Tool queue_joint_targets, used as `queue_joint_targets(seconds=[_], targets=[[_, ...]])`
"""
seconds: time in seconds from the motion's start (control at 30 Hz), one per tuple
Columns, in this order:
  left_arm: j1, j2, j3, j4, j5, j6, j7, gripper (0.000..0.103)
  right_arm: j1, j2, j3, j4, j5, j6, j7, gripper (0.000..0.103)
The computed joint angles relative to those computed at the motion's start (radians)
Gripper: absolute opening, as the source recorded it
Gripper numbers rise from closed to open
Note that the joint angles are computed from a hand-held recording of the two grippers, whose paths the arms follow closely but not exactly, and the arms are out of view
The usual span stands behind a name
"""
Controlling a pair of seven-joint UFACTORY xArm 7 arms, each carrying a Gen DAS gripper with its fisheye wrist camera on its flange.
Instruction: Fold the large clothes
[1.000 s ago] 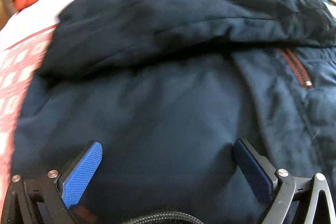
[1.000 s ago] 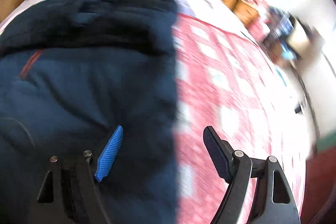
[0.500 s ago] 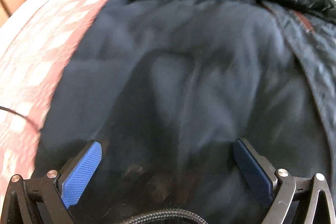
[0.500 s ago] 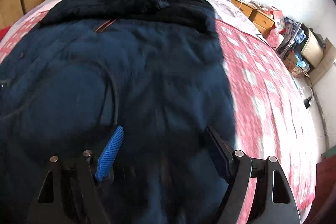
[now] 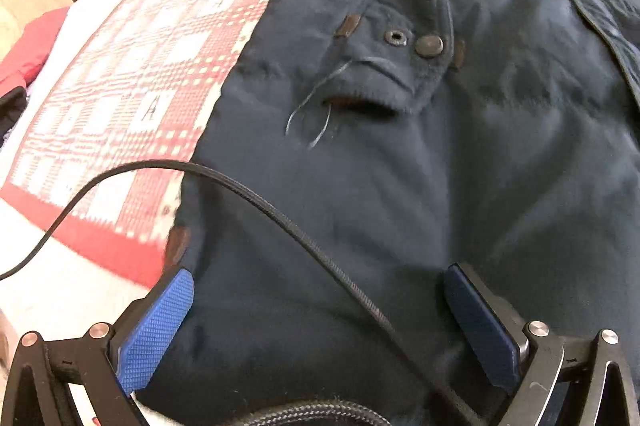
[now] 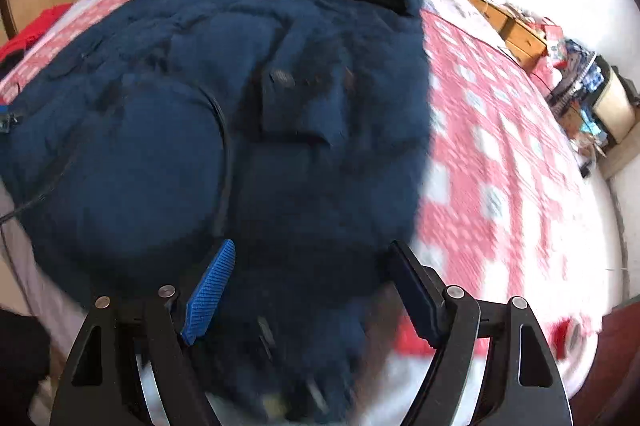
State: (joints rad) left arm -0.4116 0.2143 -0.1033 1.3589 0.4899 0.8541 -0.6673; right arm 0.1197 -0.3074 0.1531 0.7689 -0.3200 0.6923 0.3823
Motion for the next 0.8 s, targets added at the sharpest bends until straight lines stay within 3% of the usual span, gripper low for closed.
queue_joint_targets(seconds=[0.07, 0.17, 0.3, 0.4, 0.53, 0.8], targets=[[0.015, -0.032, -0.002, -0.043, -0.014, -0.044, 0.036, 0.103, -0.007, -0.055, 0.003, -0.008, -0.001, 0.103, 0.012, 0.082], [0.053, -0.065, -0.008, -0.085, -0.087, -0.102, 0.124, 0.101, -0.029, -0.174, 0.055, -0.015, -0.027, 0.276, 0.117, 0.082], [0.078, -0.154, -0.017, -0.105, -0.156, -0.087, 0.205, 0.097, -0.059, -0.301, 0.124, 0.061, -0.088, 0.484, 0.287, 0.082], [0.107, -0.283, -0.022, -0.138, -0.169, -0.088, 0.228, 0.097, -0.081, -0.399, 0.129, 0.118, -0.137, 0.564, 0.316, 0.082], [0.169, -0.459, -0.042, -0.133, -0.151, 0.009, 0.193, 0.097, -0.135, -0.442, 0.098, 0.282, -0.210, 0.644, 0.200, 0.082], [0.324, -0.633, -0.089, 0.142, -0.080, 0.410, 0.261, 0.098, -0.322, -0.390, 0.042, 0.745, -0.355, 0.722, -0.145, 0.085]])
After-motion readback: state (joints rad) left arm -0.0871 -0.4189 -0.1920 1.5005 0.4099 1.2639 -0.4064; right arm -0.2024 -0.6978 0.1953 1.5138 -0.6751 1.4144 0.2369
